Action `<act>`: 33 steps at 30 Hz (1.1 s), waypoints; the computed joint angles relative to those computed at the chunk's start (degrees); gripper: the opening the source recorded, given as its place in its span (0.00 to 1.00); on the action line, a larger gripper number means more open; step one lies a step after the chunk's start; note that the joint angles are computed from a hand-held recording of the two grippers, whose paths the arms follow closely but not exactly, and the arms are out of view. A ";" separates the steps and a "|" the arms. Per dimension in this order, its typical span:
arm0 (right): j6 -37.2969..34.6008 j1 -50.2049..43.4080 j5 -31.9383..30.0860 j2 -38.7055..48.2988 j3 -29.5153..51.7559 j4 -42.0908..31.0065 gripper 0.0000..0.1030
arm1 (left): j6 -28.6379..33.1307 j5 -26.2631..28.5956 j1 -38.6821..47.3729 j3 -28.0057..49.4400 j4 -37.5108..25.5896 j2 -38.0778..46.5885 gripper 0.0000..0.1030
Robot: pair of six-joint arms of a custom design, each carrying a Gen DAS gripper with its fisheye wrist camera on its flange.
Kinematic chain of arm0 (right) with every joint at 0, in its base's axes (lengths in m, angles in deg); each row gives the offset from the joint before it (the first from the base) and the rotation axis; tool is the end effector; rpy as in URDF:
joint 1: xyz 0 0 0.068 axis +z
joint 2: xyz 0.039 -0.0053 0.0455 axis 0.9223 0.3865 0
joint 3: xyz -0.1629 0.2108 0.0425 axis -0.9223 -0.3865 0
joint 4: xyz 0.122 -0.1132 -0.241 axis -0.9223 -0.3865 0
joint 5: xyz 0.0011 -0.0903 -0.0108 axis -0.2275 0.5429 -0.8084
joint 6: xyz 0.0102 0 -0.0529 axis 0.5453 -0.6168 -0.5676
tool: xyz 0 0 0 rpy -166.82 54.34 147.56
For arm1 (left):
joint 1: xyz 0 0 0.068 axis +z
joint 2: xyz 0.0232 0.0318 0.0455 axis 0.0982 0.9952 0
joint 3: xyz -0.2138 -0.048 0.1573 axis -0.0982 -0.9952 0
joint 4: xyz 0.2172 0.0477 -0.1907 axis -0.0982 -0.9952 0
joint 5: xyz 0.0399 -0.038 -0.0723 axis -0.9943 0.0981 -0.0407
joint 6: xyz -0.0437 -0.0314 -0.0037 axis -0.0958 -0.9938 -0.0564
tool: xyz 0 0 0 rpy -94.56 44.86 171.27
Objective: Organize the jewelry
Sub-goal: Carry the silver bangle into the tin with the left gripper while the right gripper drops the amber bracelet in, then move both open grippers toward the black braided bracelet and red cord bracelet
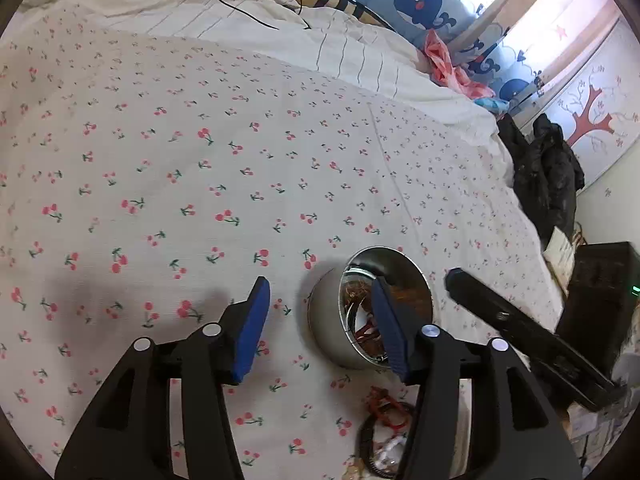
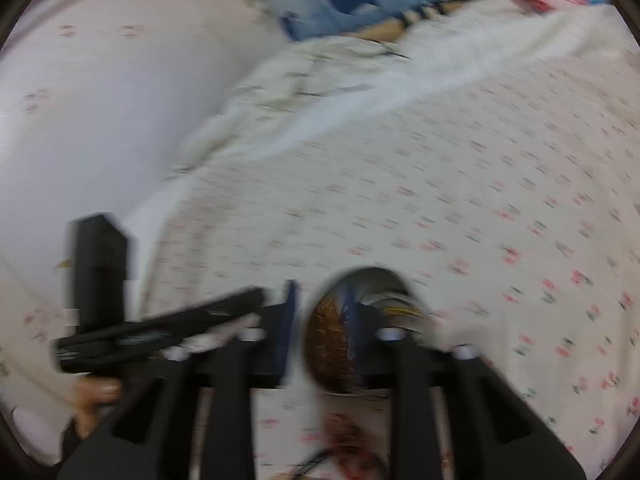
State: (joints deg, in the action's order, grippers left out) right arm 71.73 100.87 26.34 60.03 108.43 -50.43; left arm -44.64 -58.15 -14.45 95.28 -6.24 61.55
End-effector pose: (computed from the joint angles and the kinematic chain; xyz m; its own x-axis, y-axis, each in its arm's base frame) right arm 0.2493 0.1576 0.2439 -0.6470 0.4928 -0.5818 0.1421 0.8276 0.5431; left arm 0.3635 -0.1510 0.2388 -0.8329 0.2715 -0.4823 0.4960 0.7527 -0.4329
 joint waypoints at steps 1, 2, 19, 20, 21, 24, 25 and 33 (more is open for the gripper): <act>0.25 -0.04 0.81 0.51 0.60 -2.04 0.40 | 0.72 -0.74 -0.13 -0.14 -0.18 -0.25 0.53; 0.15 0.30 2.66 0.45 1.18 -4.33 0.40 | 1.11 -1.19 -0.23 -0.26 -0.29 -0.46 0.54; -3.65 5.11 2.17 -6.11 -3.81 -15.71 0.46 | 6.85 -9.84 -1.89 -6.88 -0.99 -4.50 0.67; -4.10 5.22 1.39 -5.83 -3.90 -15.42 0.46 | 7.16 -10.49 -2.14 -7.04 -0.97 -4.57 0.68; -4.61 5.63 0.61 -4.93 -3.70 -14.97 0.46 | 7.60 -11.44 -2.51 -7.49 -0.84 -4.90 0.68; -5.53 6.71 -0.39 -2.24 -2.38 -14.53 0.46 | 8.79 -14.20 -3.50 -9.01 0.11 -6.38 0.72; -5.62 7.07 -0.45 -1.84 -2.16 -14.48 0.46 | 9.32 -15.57 -3.96 -9.68 0.70 -7.05 0.73; -5.99 8.49 -1.96 3.45 0.34 -12.77 0.49 | 13.24 -22.06 -5.82 -13.31 2.82 -10.72 0.78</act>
